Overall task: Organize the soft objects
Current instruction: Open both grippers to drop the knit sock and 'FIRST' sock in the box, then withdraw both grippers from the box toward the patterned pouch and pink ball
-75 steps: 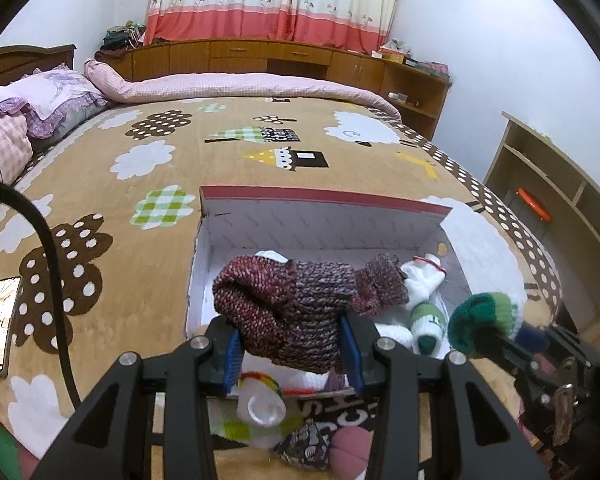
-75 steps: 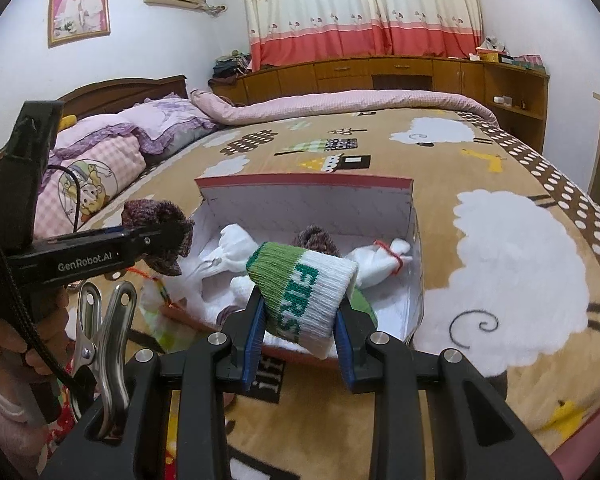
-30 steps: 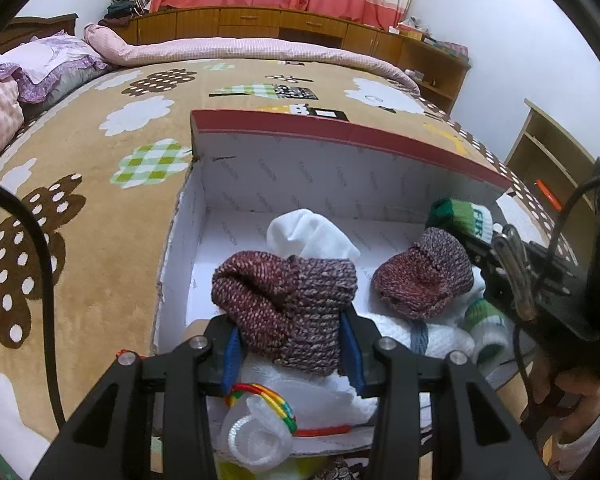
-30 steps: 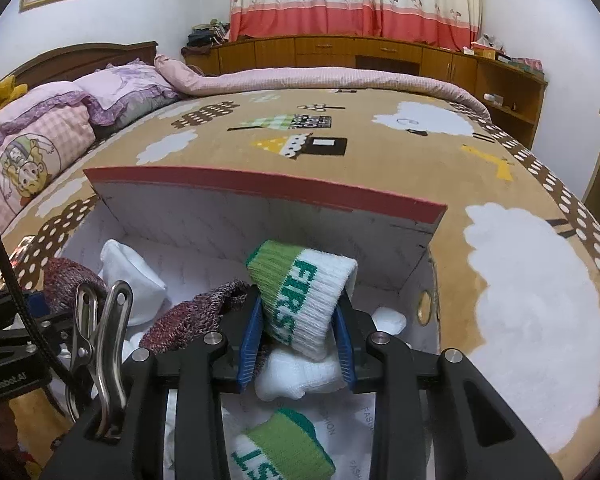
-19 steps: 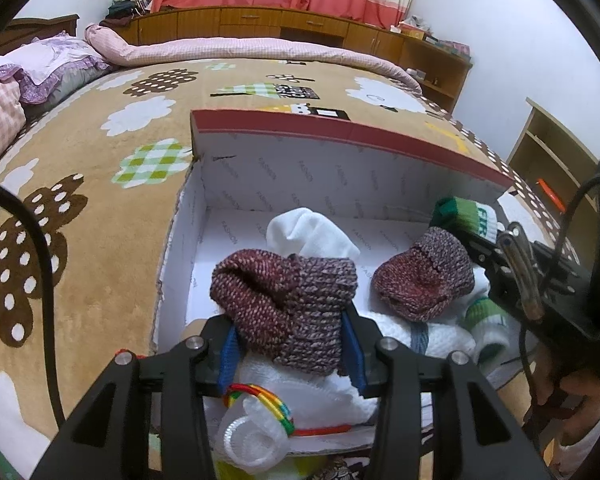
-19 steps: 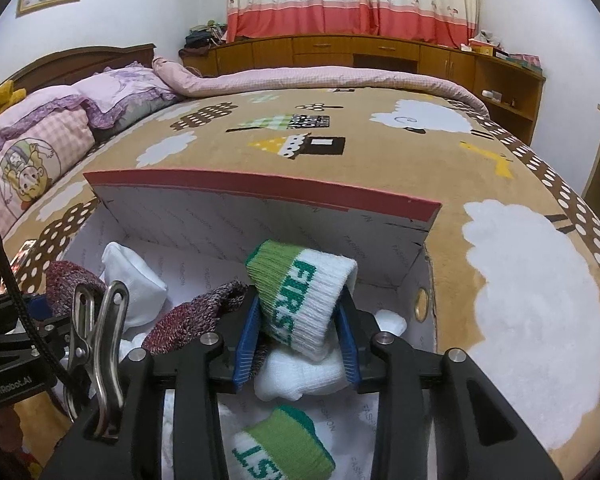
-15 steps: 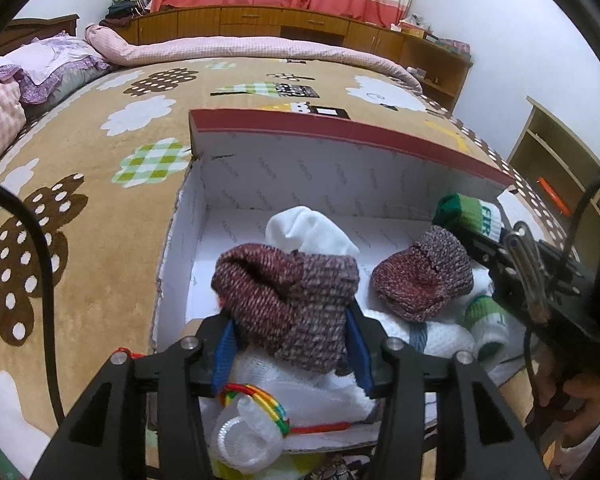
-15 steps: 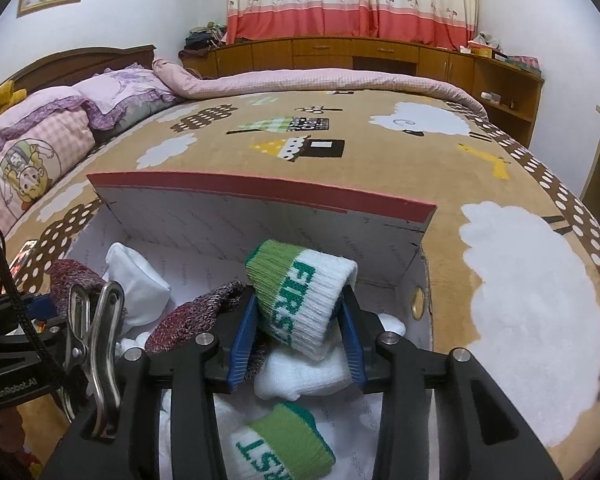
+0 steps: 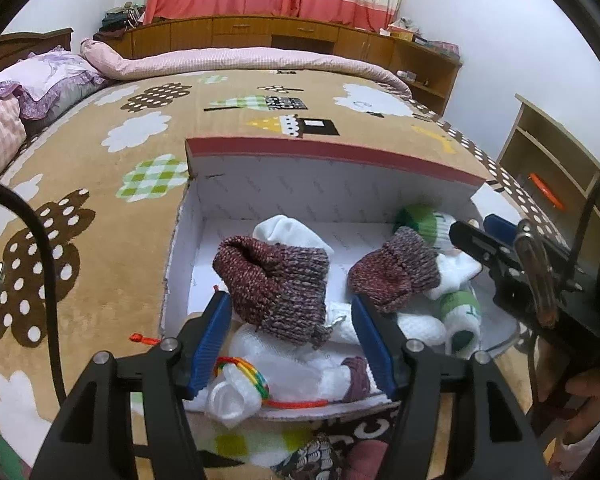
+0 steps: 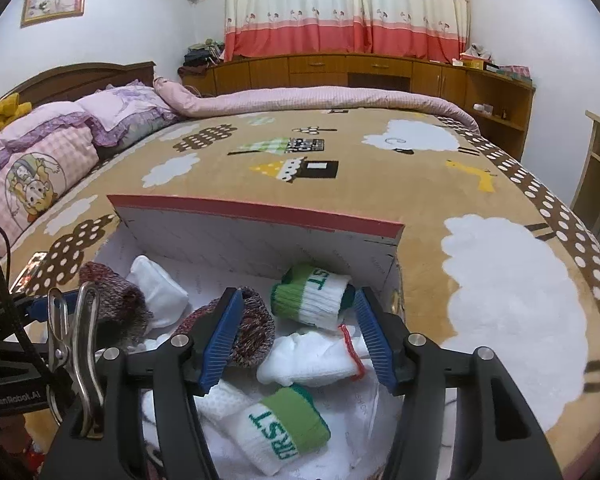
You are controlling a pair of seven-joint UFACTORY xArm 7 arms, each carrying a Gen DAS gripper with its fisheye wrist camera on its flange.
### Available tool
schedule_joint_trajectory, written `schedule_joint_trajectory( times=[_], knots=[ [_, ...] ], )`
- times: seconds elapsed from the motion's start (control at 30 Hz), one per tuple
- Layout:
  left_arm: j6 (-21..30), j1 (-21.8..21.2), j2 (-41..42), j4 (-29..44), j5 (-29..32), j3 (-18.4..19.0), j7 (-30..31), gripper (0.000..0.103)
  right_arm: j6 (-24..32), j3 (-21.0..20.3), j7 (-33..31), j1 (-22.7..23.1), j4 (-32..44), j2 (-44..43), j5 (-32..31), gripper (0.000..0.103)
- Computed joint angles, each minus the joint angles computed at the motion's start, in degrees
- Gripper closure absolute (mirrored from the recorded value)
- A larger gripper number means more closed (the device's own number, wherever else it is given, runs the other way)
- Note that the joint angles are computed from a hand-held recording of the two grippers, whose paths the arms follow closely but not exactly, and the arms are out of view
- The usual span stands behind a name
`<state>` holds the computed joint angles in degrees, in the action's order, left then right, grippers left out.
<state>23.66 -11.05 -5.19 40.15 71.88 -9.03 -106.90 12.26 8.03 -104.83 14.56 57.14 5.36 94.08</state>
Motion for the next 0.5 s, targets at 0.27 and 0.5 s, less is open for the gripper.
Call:
schedule_joint_trajectory(
  times=[0.27,0.5],
  knots=[
    [1.8,-0.2,-4.7,-2.7,-3.3,-1.9,1.6,0.037,2.5,-0.8,0.3,-0.7,-3.9,-4.6,0.9,0.043],
    [2.8,-0.1,-8.0,-4.9,-5.9,-4.5,1.9,0.037,4.5,-1.6,0.8,-1.1,-8.3,-9.4,1.3,0.043]
  ],
)
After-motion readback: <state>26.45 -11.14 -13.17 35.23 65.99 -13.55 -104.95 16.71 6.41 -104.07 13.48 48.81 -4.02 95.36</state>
